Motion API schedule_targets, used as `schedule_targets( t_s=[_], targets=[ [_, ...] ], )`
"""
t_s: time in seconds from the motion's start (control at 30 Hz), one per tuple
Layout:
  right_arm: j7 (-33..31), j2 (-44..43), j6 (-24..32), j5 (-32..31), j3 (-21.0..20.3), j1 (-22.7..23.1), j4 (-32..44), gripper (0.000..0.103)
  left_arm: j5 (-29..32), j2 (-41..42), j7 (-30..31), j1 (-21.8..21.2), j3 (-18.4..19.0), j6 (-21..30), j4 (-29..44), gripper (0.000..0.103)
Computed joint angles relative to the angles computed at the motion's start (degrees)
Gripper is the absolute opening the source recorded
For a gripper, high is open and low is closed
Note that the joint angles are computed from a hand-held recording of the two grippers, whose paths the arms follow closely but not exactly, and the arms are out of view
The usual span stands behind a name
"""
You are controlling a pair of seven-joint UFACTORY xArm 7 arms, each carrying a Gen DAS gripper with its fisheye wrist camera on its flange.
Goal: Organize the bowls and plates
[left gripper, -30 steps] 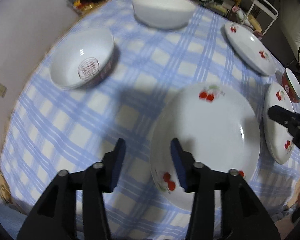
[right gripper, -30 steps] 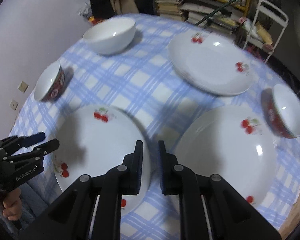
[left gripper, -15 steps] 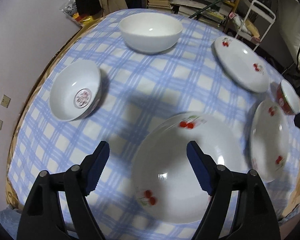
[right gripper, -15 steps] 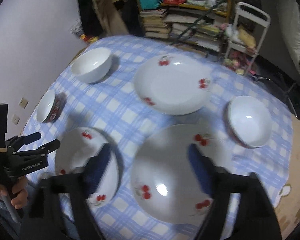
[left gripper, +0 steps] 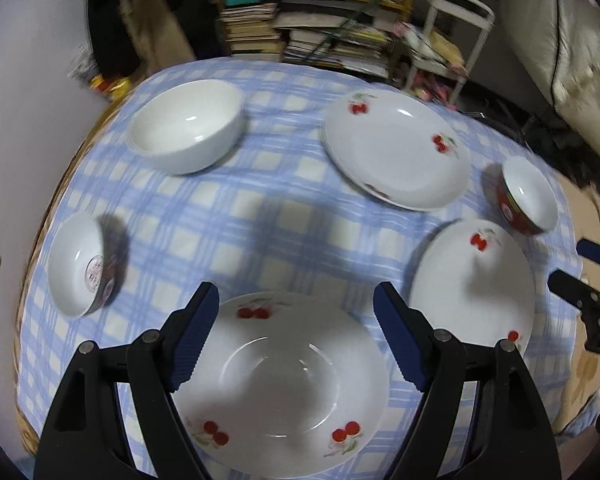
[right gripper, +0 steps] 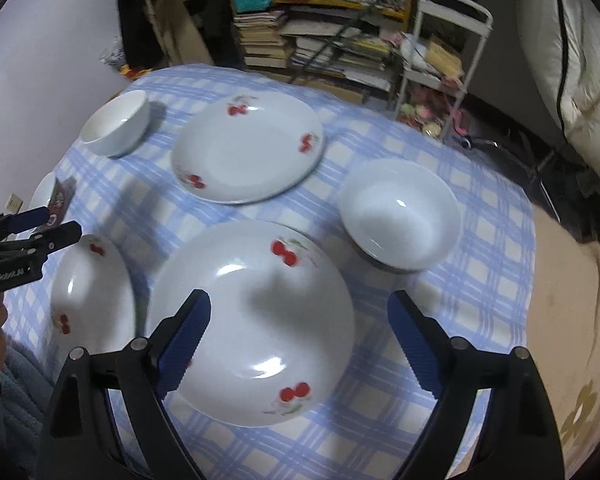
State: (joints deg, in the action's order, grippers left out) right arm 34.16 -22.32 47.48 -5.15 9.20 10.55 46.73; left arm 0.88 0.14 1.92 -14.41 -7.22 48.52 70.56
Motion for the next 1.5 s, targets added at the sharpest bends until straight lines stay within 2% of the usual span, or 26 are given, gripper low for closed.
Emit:
schedule_targets(
  t_s=[0.23, 0.5, 0.6, 0.67, 0.73, 0.87, 0.93, 1.0, 1.03, 1.07, 1.13, 1.2, 1.4, 1.5],
  targets=[
    [0.6, -1.2, 1.8, 1.4, -1.1, -0.8, -3.0, 0.093, 0.4, 2.6, 3.0, -2.3, -1.5, 1.9, 1.3, 0.079],
    [0.9, -0.6, 4.1, 5.7, -3.1, -1.2, -5.2, 0.082, -1.1, 4.7, 2.7, -3.8, -1.9, 2.8, 1.0, 0.078],
    [1.5, -0.9, 4.6, 6.4, -3.3, -1.7, -6.1, 0.078, -3.2, 4.8, 3.4, -3.9, -2.0, 2.6, 0.5, 0.073],
    [0.7, -1.1, 3.9, 8.6, -4.3, -1.5, -7.1, 0.068, -3.8, 5.2, 3.3, -4.0, -2.0, 2.9, 0.5, 0.07],
    [-0.4, -0.4, 3.8, 10.5, -4.9, -1.3, -7.5, 0.065, -3.8, 5.7, 2.7, -4.3, -2.1, 3.2, 0.6, 0.069],
    [-2.7, 0.2, 3.0, 14.1, -5.7, -0.7, -8.2, 0.04, -7.7, 7.2, 4.9, -4.1, -2.4, 5.9, 1.7, 0.05],
    [-3.8, 0.5, 2.6, 15.3, -5.8, -0.5, -8.5, 0.034, -9.4, 7.9, 5.4, -4.0, -2.5, 7.2, 2.2, 0.046],
    [-4.9, 0.9, 2.2, 16.4, -6.0, -0.4, -8.7, 0.026, -8.5, 8.0, 4.9, -4.5, -2.5, 6.4, 1.7, 0.041],
    [-5.4, 1.1, 2.0, 16.9, -6.1, -0.4, -8.8, 0.02, -8.0, 8.2, 4.8, -4.6, -2.6, 6.0, 1.6, 0.035],
    [-6.3, 1.3, 1.8, 17.9, -6.4, -0.2, -9.0, 0.017, -7.7, 8.3, 4.8, -4.8, -2.6, 5.7, 1.4, 0.025],
    [-7.2, 1.7, 1.5, 18.7, -6.3, -0.1, -9.1, 0.017, -5.9, 8.7, 4.0, -5.4, -2.6, 5.3, 1.2, 0.017],
    [-8.1, 2.7, 0.8, 19.1, -6.1, 0.0, -8.9, 0.016, -5.8, 8.4, 3.1, -5.5, -2.6, 4.4, 0.4, 0.017],
    [-8.4, 2.9, -0.8, 19.4, -5.7, -0.2, -9.0, 0.016, -10.5, 7.6, 3.6, -4.2, -2.4, 4.0, -0.7, 0.015],
    [-7.9, 3.5, -1.6, 18.3, -5.2, -0.3, -8.2, 0.016, -7.5, 6.4, 4.3, -4.6, -2.4, 2.7, -1.7, 0.015]
  ],
)
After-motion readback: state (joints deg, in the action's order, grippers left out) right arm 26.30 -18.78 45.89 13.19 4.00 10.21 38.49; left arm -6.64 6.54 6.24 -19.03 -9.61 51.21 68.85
